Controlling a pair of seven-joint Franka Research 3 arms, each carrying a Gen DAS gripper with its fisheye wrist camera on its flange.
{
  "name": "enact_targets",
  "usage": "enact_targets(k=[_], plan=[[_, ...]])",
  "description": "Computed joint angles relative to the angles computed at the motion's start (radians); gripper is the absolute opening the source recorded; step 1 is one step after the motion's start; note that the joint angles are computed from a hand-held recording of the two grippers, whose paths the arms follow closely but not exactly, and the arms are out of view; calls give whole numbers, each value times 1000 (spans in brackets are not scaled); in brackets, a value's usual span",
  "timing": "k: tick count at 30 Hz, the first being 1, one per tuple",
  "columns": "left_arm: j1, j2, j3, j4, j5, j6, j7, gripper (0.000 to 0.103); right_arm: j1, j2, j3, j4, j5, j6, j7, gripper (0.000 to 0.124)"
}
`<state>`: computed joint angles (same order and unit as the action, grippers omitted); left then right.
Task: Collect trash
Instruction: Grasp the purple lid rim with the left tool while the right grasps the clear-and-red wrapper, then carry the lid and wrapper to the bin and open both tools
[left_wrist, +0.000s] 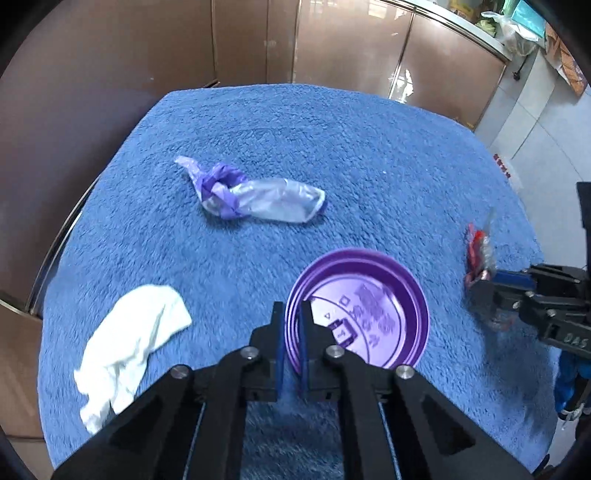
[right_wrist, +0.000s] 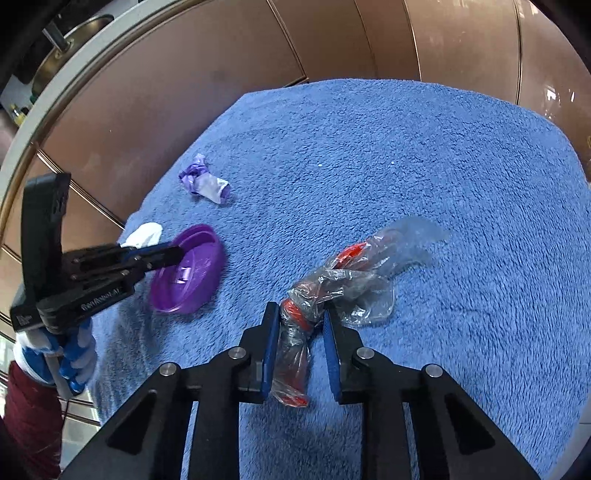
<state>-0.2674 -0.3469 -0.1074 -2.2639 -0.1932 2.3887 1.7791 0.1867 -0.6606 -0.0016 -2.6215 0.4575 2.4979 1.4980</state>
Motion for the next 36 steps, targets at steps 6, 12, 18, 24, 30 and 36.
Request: enact_targets(k=[6, 12, 18, 24, 30, 36], plan=[[-5, -78, -4, -56, -4, 22, -82, 4, -4, -128, -8, -52, -8, -19, -24, 23], [-24, -167, 1, -92, 9, 21, -153, 4, -26, -271, -23, -106, -19, -49, -47, 23], [-55, -205, -20, -60, 44, 0, -224, 4, -84, -422, -72, -156, -30, -99, -86, 23], [-118, -138, -57, 60, 50, -7, -250, 4, -202, -518, -152, -175, -58, -148, -162, 23], [-192, 50, -144, 264, 50, 0, -262, 4, -378, -486, -270, -158, -96, -170, -264, 23], [-252, 346, -259, 556, 146, -20, -321, 4, -513, -320, -351, -126, -92, -100, -365, 23]])
